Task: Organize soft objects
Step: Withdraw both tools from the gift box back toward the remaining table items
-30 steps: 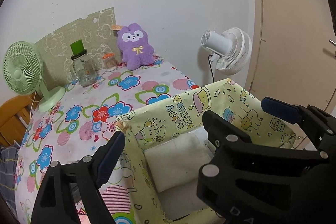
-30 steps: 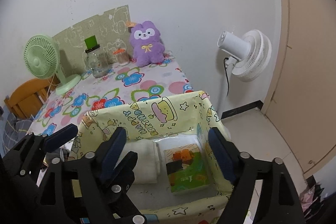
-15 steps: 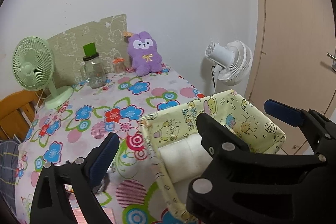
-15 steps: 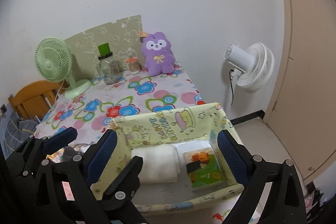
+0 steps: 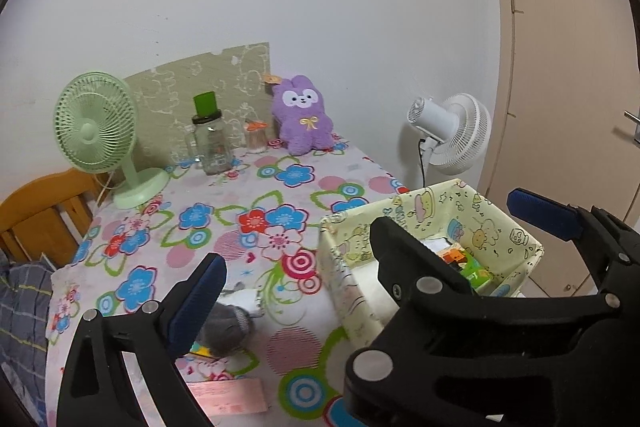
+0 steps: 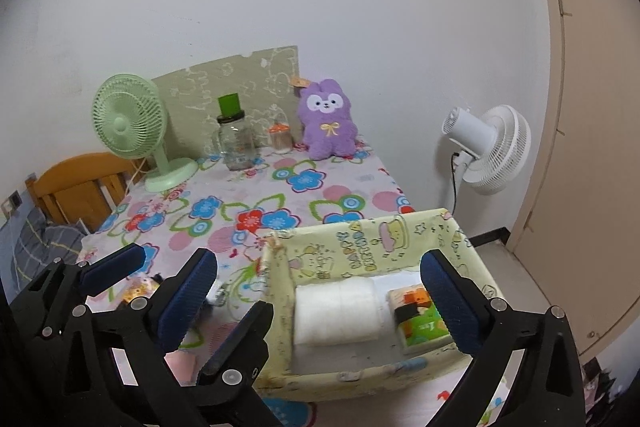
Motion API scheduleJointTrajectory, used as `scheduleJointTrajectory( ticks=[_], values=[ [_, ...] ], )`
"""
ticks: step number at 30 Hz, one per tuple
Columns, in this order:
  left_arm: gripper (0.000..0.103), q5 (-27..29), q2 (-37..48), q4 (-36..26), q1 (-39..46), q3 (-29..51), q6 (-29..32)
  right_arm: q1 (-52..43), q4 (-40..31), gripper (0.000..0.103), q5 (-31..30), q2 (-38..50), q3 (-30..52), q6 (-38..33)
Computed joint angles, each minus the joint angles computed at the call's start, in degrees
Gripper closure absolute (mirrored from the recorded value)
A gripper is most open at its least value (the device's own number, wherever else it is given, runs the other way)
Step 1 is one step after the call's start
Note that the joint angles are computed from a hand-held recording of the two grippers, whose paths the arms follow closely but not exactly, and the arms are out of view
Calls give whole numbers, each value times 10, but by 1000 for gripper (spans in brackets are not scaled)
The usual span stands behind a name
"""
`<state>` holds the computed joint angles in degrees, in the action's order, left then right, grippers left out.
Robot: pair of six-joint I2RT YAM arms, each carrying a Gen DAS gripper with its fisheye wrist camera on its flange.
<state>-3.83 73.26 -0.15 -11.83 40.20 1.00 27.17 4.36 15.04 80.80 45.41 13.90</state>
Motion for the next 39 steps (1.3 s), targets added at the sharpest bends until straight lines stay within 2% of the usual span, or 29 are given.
scheduleJointTrajectory(
  ticks=[16,22,30,39],
  values=[
    [3,65,-95,-21,102,-55,31,107,-16,0,74,1,17,22],
    [3,92,-120,-23,148,-73,51,136,-8,0,80,18,24,28],
    [3,124,-124,-14,203,-91,71,170,12,0,92,51,34,37],
    [3,150,-89,14,249,-105,93,190,37,0,91,102,49,40]
  ],
)
